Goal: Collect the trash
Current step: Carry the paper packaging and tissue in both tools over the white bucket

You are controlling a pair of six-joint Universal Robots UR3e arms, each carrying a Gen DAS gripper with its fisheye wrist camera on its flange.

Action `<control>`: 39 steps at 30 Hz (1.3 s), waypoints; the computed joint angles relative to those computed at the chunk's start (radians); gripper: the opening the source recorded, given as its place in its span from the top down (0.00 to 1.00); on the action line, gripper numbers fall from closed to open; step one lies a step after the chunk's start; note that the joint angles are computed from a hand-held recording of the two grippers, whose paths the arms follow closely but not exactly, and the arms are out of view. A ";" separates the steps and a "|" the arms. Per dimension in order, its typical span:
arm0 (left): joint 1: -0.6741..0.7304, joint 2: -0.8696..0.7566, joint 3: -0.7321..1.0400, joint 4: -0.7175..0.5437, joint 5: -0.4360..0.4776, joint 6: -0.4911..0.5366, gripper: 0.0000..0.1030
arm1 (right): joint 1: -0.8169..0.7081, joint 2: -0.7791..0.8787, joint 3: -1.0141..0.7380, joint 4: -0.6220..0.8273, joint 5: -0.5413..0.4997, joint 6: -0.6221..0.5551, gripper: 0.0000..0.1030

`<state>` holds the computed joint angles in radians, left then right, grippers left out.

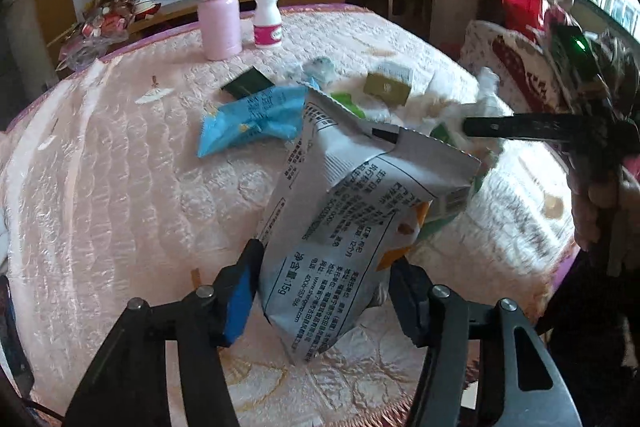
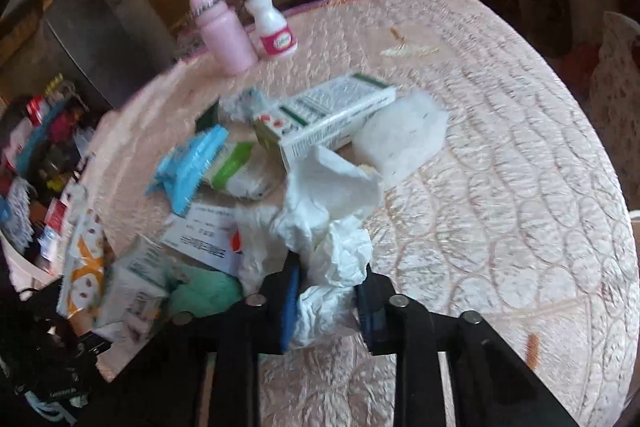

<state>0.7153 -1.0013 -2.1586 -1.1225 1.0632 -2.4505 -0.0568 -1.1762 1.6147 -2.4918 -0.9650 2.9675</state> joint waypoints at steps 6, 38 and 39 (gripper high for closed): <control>0.039 0.049 0.146 -0.155 -0.066 0.004 0.41 | -0.107 -0.148 0.086 0.043 0.085 -0.063 0.77; -1.136 -1.130 1.222 0.172 0.323 -0.745 0.40 | -0.808 -0.325 0.274 0.136 0.062 -0.254 0.77; -1.153 -1.183 1.295 0.149 0.331 -0.756 0.40 | -0.807 -0.310 0.274 0.116 0.051 -0.247 0.77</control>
